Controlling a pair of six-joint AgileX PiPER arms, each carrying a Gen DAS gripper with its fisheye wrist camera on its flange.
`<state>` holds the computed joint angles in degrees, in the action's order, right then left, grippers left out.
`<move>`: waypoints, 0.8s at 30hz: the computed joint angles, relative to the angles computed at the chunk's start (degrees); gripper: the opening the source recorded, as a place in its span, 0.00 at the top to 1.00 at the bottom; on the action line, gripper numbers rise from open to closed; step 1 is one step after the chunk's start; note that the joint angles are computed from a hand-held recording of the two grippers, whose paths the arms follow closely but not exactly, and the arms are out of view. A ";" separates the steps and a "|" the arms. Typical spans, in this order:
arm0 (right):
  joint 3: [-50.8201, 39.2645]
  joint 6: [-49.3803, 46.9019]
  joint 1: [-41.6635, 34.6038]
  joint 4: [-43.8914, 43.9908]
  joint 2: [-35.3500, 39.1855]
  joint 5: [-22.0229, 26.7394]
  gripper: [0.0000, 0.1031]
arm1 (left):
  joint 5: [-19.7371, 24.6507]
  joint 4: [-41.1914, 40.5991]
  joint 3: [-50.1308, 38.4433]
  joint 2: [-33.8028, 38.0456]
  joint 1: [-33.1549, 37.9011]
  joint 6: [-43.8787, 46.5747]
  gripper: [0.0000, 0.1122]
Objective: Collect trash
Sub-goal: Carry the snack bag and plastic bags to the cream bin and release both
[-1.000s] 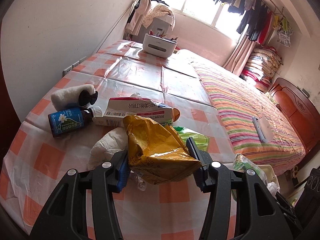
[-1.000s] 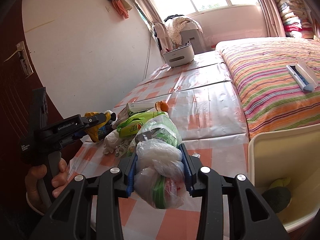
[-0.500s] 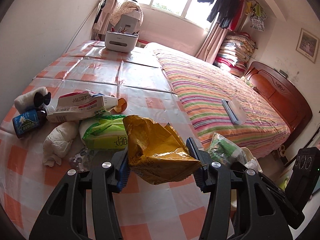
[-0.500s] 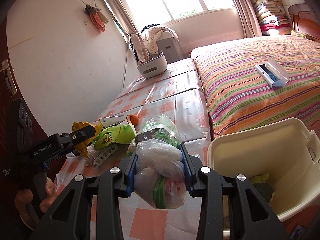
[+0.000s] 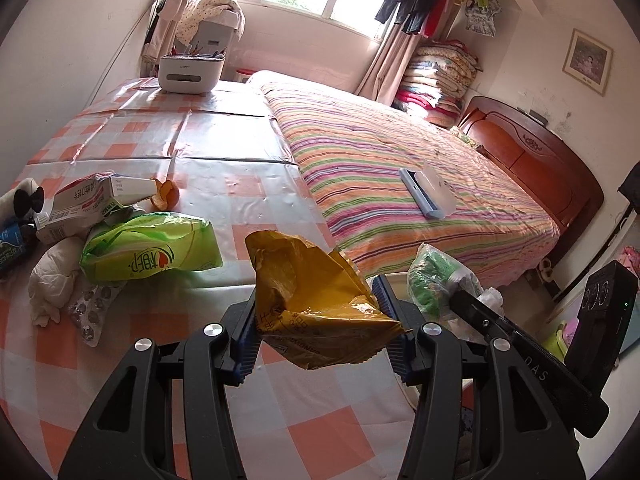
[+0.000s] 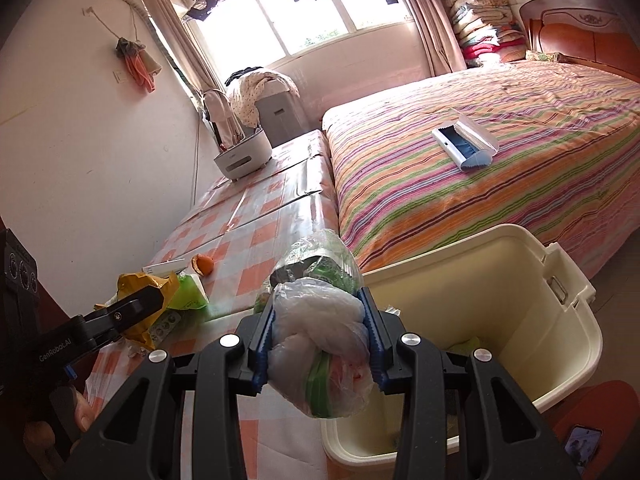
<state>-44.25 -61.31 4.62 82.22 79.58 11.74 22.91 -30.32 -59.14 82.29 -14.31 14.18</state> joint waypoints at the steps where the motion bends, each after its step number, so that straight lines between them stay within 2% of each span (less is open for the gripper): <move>1: 0.32 0.83 -0.30 -0.80 -0.33 -0.63 0.64 | 0.17 -0.12 -0.21 0.27 -0.40 0.10 0.55; 4: 0.89 2.89 -1.35 -3.01 -0.90 -2.04 0.63 | -0.12 0.99 -0.70 0.93 -2.13 -1.15 0.55; 21: 2.73 3.93 -7.79 -1.92 -2.69 0.47 0.62 | -0.16 3.43 -4.29 4.96 -7.94 -3.94 0.55; 24: 3.03 2.10 -9.12 0.92 -2.76 1.68 0.56 | -0.11 4.22 -4.95 5.77 -8.81 -4.63 0.55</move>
